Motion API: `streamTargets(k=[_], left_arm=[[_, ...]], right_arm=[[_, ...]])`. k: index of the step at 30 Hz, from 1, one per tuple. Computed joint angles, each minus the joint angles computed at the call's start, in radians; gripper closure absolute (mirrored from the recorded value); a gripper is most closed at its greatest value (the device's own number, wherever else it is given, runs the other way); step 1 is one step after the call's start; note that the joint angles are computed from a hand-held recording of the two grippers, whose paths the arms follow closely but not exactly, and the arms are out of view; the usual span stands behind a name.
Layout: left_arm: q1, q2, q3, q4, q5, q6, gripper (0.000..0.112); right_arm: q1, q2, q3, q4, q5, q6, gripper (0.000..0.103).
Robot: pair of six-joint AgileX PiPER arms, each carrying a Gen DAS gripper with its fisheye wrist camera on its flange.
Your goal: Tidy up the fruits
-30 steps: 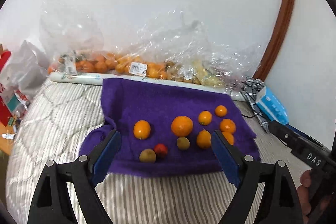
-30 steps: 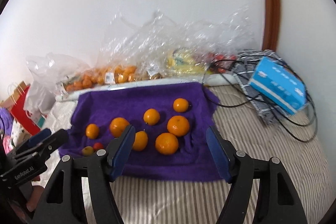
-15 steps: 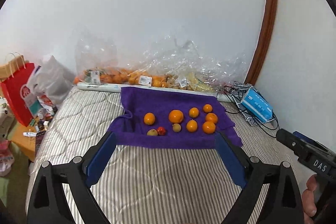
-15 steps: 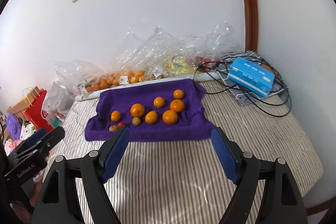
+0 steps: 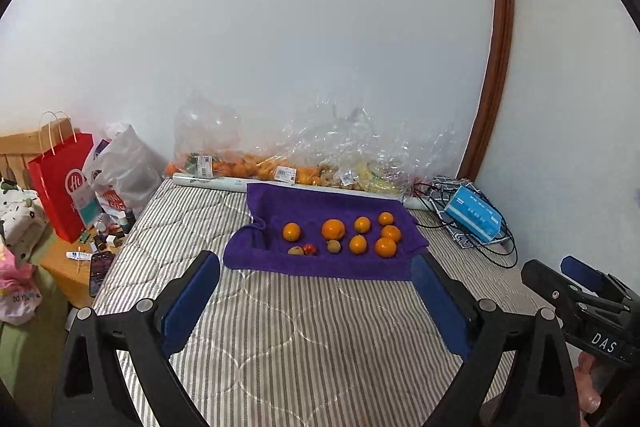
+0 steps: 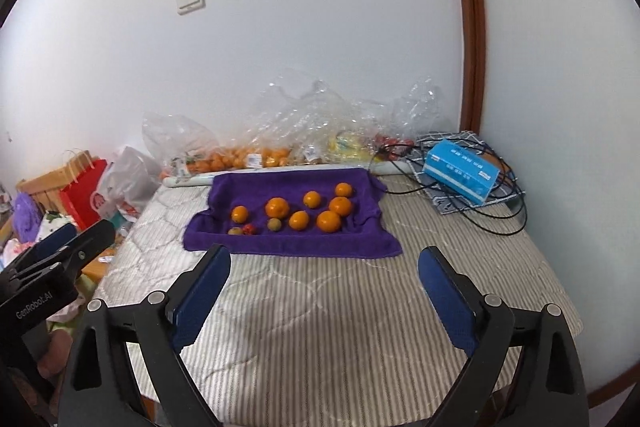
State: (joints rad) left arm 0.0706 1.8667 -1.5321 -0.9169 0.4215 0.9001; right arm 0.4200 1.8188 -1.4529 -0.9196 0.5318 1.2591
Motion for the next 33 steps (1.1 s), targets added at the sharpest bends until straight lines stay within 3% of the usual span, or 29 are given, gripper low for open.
streamTargets(k=[33], left_arm=[[-0.018, -0.034, 0.037, 0.046, -0.040, -0.024, 0.015]], right_arm=[[0.046, -0.011, 0.015, -0.063, 0.051, 0.061, 0.009]])
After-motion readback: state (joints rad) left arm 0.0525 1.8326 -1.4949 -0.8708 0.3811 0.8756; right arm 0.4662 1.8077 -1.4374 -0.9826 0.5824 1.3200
